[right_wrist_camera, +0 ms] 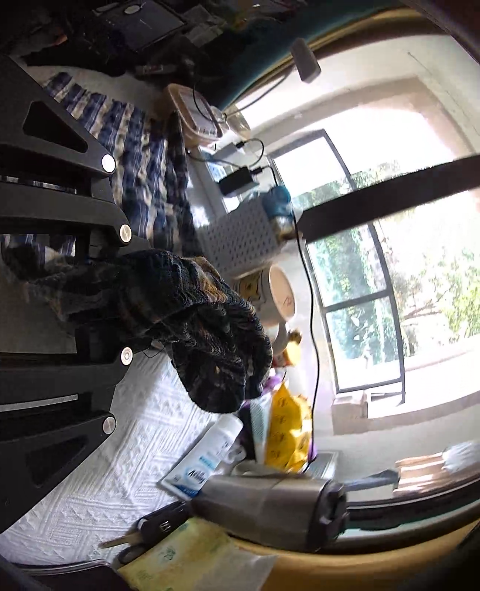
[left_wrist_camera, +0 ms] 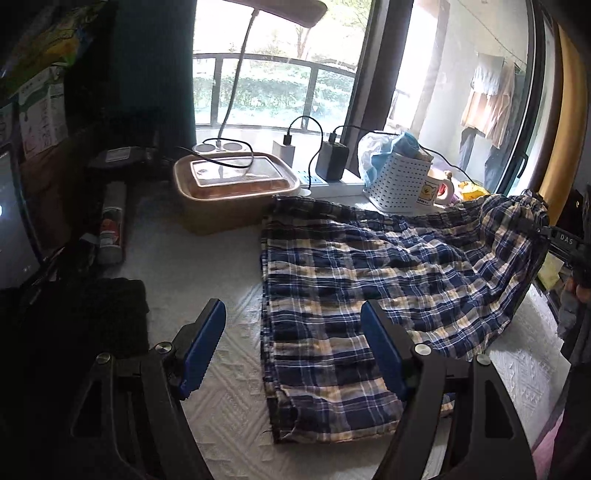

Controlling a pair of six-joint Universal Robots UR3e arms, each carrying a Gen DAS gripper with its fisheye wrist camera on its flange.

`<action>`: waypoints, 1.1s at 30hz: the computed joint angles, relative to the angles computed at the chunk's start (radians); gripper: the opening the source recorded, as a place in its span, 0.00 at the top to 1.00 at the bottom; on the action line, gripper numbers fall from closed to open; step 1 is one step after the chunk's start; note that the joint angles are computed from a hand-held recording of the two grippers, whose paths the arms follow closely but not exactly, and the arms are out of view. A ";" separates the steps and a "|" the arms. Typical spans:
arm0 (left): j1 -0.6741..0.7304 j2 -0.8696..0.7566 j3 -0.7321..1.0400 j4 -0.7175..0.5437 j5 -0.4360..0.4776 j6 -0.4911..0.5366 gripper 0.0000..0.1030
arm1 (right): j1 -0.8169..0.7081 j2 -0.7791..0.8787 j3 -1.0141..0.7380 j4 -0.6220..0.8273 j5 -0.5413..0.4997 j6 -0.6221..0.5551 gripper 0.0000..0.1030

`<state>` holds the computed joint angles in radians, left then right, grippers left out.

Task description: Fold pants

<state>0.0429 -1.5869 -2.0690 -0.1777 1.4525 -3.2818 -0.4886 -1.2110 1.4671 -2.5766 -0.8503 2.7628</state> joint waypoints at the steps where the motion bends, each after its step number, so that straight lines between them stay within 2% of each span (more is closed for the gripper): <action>1: 0.007 0.010 -0.010 0.003 -0.005 0.001 0.27 | 0.007 -0.010 0.007 -0.002 0.002 0.000 0.79; 6: 0.041 0.059 -0.058 0.007 -0.034 0.009 0.27 | 0.065 -0.062 0.055 -0.022 0.018 -0.010 0.79; 16: 0.133 0.160 -0.174 0.016 -0.109 0.028 0.27 | 0.246 -0.068 0.062 -0.047 -0.023 -0.002 0.81; 27: 0.228 0.275 -0.254 -0.013 -0.157 0.050 0.27 | 0.556 0.057 0.009 -0.067 -0.125 -0.004 0.83; 33: 0.246 0.310 -0.277 -0.034 -0.154 0.056 0.27 | 0.678 0.165 -0.050 0.051 -0.216 -0.020 0.82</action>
